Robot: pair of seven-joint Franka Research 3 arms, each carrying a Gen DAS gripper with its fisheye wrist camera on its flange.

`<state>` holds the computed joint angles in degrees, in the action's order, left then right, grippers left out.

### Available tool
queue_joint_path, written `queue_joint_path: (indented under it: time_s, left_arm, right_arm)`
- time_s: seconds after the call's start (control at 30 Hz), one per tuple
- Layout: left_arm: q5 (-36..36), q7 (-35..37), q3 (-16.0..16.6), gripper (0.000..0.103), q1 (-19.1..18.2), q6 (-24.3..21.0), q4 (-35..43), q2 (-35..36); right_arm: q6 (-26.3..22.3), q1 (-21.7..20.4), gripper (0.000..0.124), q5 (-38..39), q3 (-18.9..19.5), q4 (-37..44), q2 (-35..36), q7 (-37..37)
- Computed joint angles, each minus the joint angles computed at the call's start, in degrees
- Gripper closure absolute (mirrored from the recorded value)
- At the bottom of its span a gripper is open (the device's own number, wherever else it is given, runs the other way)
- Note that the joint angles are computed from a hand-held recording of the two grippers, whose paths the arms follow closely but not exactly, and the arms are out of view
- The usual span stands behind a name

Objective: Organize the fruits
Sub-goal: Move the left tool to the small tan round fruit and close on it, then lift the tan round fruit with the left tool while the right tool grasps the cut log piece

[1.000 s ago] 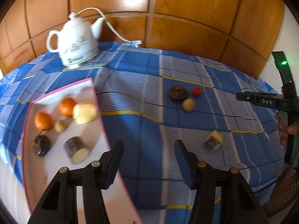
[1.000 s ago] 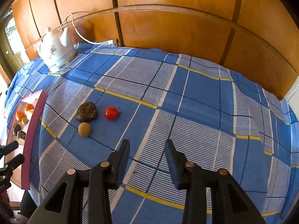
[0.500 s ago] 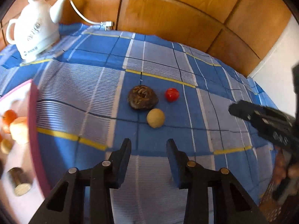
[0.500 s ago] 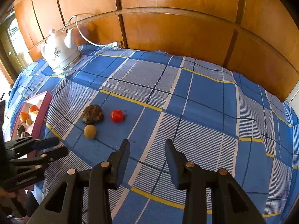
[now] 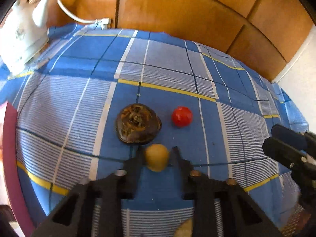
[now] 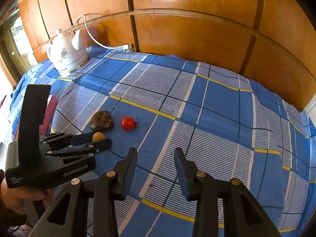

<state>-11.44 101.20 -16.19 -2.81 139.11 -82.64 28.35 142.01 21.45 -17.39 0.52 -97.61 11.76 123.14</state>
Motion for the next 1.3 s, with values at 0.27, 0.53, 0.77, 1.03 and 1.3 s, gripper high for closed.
queue_joint_path:
  time_s: [0.27,0.53,0.77,1.03,1.3]
  left_arm:
    - [-6.13,8.7,-1.47,0.078,4.2,5.22,-12.02,-8.53]
    - [-12.79,16.83,1.31,0.078,4.33,8.08,-24.89,-18.0]
    - [-16.13,18.68,3.32,0.077,2.77,9.64,-28.16,-19.86]
    - [-18.02,19.84,3.86,0.077,2.45,9.56,-28.16,-19.74]
    - [-18.86,20.7,3.83,0.077,2.42,9.79,-28.41,-19.72]
  right_arm:
    - [-0.95,-0.03,0.085,0.5,0.1,0.04,0.14,-0.32]
    - [0.69,-3.24,0.085,19.14,4.59,-0.01,1.01,-18.76]
    - [-2.78,-2.7,0.081,32.32,6.69,2.22,2.65,-36.35]
    - [-7.14,0.1,0.08,29.96,5.27,4.39,4.48,-38.79]
    - [-7.95,1.49,0.069,25.6,4.25,4.8,5.07,-36.48]
